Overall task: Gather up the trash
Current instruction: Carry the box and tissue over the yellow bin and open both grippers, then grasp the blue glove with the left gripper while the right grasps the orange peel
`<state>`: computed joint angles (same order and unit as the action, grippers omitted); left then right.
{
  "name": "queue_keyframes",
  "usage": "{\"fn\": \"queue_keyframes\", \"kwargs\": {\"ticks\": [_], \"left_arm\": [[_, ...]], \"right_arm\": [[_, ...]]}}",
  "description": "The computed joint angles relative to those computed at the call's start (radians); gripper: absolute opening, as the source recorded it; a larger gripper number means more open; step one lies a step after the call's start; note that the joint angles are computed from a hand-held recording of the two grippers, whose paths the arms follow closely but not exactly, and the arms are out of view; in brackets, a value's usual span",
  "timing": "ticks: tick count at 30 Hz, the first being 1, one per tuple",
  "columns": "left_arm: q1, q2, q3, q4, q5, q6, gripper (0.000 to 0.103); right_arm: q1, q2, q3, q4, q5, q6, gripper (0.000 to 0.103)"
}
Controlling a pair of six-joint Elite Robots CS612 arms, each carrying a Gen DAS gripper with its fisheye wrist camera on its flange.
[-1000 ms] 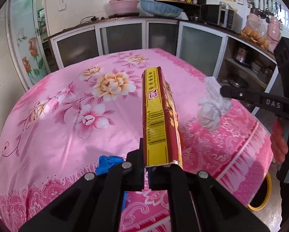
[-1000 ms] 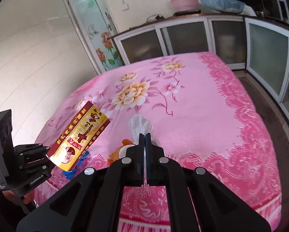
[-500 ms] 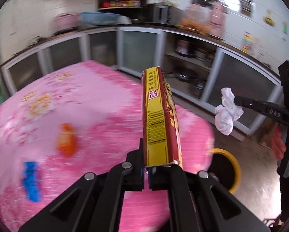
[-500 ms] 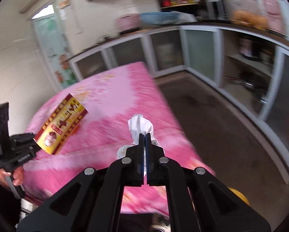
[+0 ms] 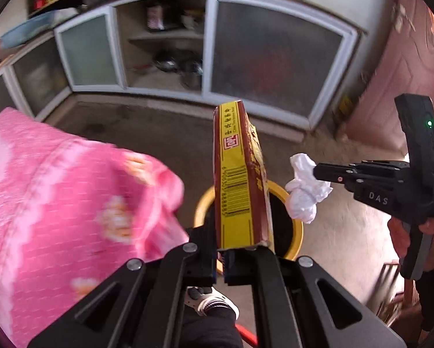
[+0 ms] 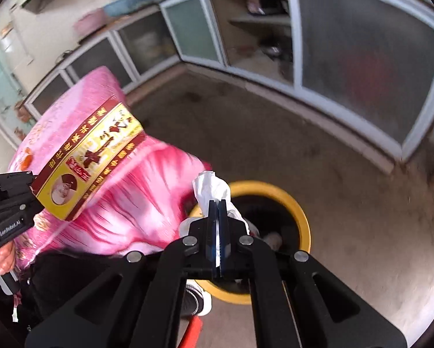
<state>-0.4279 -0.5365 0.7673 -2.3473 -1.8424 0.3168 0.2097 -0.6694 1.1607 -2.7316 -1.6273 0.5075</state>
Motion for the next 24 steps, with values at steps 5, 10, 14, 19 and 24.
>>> {"fn": "queue_keyframes", "kwargs": {"ticks": [5, 10, 14, 19, 24], "left_arm": [[-0.028, 0.046, -0.052, 0.084, 0.037, 0.027, 0.002], [-0.042, 0.092, -0.119, 0.143, 0.079, 0.032, 0.002], [-0.046, 0.100, -0.124, 0.126, 0.082, 0.011, 0.053], [-0.037, 0.057, -0.048, 0.029, 0.004, -0.011, 0.083], [-0.013, -0.035, 0.109, -0.223, -0.087, -0.067, 0.095]], "right_arm": [[-0.008, 0.015, 0.010, 0.044, 0.014, 0.015, 0.001], [-0.024, 0.035, -0.010, 0.123, 0.062, 0.033, 0.002], [-0.025, 0.037, -0.008, 0.173, 0.029, 0.046, 0.056], [-0.028, 0.001, 0.071, 0.088, -0.040, 0.115, 0.082], [-0.016, -0.058, 0.166, -0.066, -0.145, 0.161, 0.083]]}}
